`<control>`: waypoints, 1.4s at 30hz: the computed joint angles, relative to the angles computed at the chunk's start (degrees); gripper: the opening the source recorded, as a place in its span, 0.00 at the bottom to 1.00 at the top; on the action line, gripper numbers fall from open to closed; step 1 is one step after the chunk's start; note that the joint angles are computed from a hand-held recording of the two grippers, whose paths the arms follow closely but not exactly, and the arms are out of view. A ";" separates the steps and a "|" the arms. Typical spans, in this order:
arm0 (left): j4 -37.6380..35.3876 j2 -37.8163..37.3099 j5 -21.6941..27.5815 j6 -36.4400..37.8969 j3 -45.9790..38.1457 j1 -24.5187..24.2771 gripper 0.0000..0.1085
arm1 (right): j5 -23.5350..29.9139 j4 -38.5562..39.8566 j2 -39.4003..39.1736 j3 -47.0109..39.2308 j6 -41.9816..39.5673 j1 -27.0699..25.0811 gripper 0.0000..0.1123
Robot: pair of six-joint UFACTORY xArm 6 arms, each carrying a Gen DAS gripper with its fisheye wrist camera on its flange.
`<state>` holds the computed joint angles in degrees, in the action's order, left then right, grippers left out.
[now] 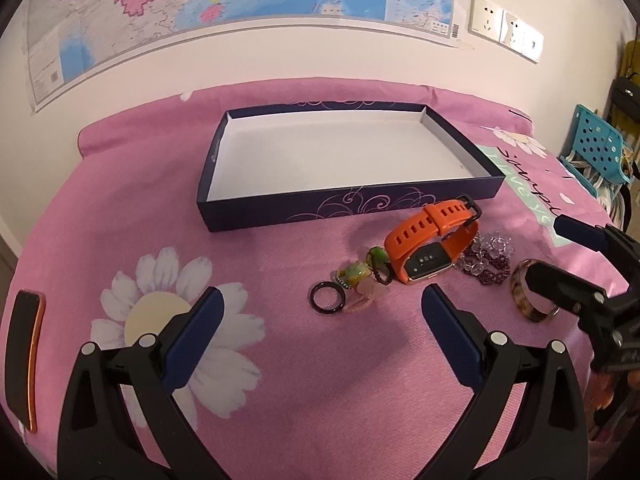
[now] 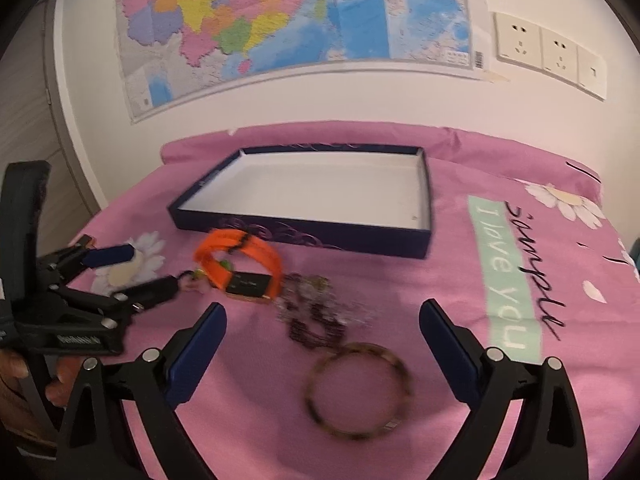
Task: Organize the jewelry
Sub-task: 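Grasp the orange smartwatch with the left tool while the right tool grasps the tortoiseshell bangle, then carry the watch with the left tool while the right tool carries the bangle into the tray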
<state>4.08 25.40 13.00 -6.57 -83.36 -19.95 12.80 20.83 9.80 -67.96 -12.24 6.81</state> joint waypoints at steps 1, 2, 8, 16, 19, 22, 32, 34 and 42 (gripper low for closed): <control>-3.19 0.22 0.29 3.40 -0.47 -0.24 0.90 | 0.81 -0.31 -0.10 0.07 0.07 -0.55 0.80; -6.09 0.48 0.64 6.66 -0.98 -0.48 0.90 | 1.65 -0.83 -0.16 0.07 0.29 -1.03 0.78; -11.20 2.53 2.61 14.00 -4.13 -1.23 0.75 | 7.21 -3.04 0.20 -0.40 0.98 -3.50 0.58; -17.24 5.45 5.73 22.07 -9.08 -1.71 0.55 | 9.91 -2.28 0.09 -0.30 -2.15 -4.62 0.42; -18.56 6.55 7.06 24.35 -10.88 -1.96 0.50 | 10.41 -2.42 0.40 -0.69 -3.15 -4.55 0.37; -19.04 7.57 8.44 25.31 -12.46 -2.08 0.43 | 10.81 -3.18 0.75 -1.18 -3.66 -4.49 0.34; -21.51 9.96 12.13 27.84 -16.66 -2.32 0.14 | 12.96 -2.35 1.51 -2.88 -9.48 -4.23 0.13; -21.41 10.12 12.50 27.70 -17.01 -2.28 0.13 | 13.43 -1.38 1.50 -3.05 -10.56 -4.14 0.08; -26.53 9.95 15.73 30.33 -18.23 -1.76 0.08 | 15.95 8.03 1.05 -3.40 -15.62 -5.24 0.05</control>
<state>-22.46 35.35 28.73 23.76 -101.58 -21.70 28.75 28.85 10.84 -71.37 -27.86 1.58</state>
